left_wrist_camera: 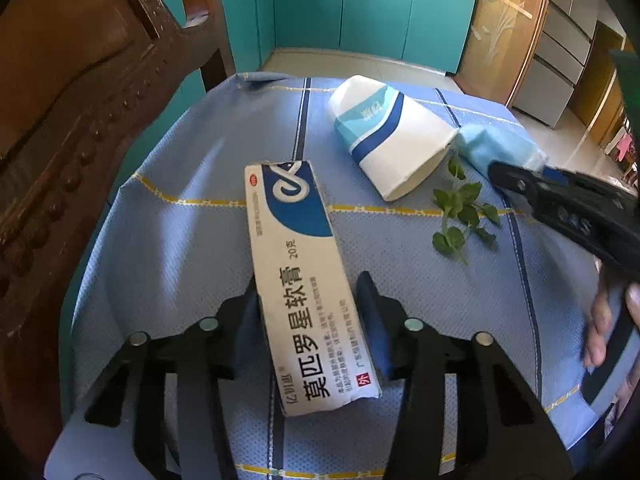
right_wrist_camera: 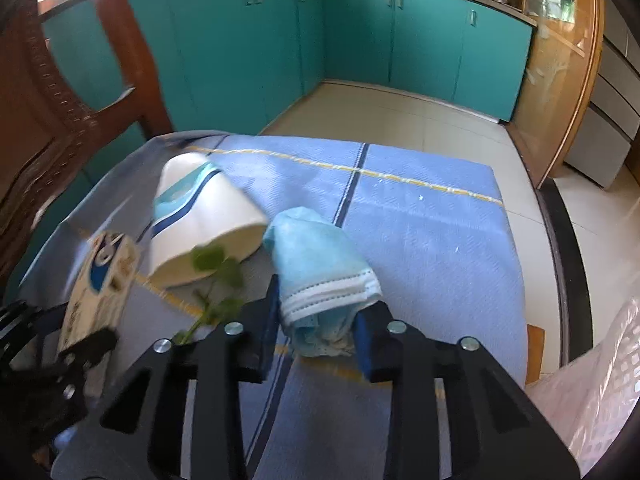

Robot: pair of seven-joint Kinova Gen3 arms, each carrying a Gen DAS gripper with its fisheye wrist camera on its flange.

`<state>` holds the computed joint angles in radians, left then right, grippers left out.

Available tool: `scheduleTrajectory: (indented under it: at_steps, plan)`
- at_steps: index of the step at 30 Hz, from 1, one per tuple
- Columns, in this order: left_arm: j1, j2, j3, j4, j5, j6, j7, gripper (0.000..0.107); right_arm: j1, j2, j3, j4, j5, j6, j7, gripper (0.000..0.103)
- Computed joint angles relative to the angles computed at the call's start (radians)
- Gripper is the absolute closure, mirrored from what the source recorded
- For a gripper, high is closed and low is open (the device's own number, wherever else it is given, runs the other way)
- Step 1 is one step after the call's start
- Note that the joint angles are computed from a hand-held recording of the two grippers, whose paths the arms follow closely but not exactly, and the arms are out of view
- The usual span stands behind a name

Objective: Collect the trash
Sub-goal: 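Grasp the white medicine box with the left gripper while the right gripper grasps the light blue mask, then lift the medicine box with the left gripper while the right gripper carries the mask toward the basket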

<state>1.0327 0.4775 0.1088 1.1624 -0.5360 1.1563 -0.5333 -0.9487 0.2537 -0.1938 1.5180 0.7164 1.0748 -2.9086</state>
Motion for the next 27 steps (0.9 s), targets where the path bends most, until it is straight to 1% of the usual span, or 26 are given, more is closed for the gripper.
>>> scheduleTrajectory:
  at_steps: [3, 4, 6, 9, 12, 15, 17, 22, 25, 27]
  plan:
    - [0.005, -0.009, -0.003, 0.014, -0.005, -0.006, 0.015, 0.061, -0.039, -0.055, -0.021, 0.050, 0.034, -0.011, -0.086, 0.071]
    - [0.003, -0.013, -0.002, 0.022, -0.005, -0.015, 0.020, 0.061, -0.052, -0.068, -0.032, 0.060, 0.054, 0.001, -0.113, 0.071]
    - [0.008, -0.027, 0.000, 0.044, -0.015, -0.037, 0.037, 0.061, -0.082, -0.096, -0.071, 0.076, 0.116, 0.055, -0.173, 0.071]
    - [0.028, -0.038, 0.002, 0.061, -0.046, -0.051, 0.063, 0.061, -0.148, -0.149, -0.125, 0.126, 0.206, 0.130, -0.295, 0.071]
    - [0.063, -0.052, 0.000, 0.079, -0.103, -0.058, 0.094, 0.061, -0.161, -0.170, -0.182, 0.161, 0.240, 0.186, -0.381, 0.071]
    - [0.115, -0.065, -0.004, 0.097, -0.197, -0.051, 0.140, 0.061, -0.150, -0.179, -0.209, 0.184, 0.214, 0.203, -0.409, 0.071]
    - [0.144, -0.069, -0.007, 0.110, -0.266, -0.047, 0.170, 0.061, -0.139, -0.184, -0.215, 0.199, 0.198, 0.199, -0.421, 0.071]
    - [0.215, -0.074, -0.005, 0.144, -0.446, -0.020, 0.270, 0.061, -0.140, -0.193, -0.237, 0.219, 0.219, 0.220, -0.459, 0.071]
    - [0.235, -0.073, 0.008, 0.154, -0.517, 0.002, 0.301, 0.061, -0.143, -0.193, -0.245, 0.223, 0.228, 0.223, -0.465, 0.071]
    - [0.232, -0.070, 0.021, 0.154, -0.535, 0.003, 0.302, 0.061, -0.141, -0.193, -0.246, 0.226, 0.228, 0.217, -0.459, 0.071]
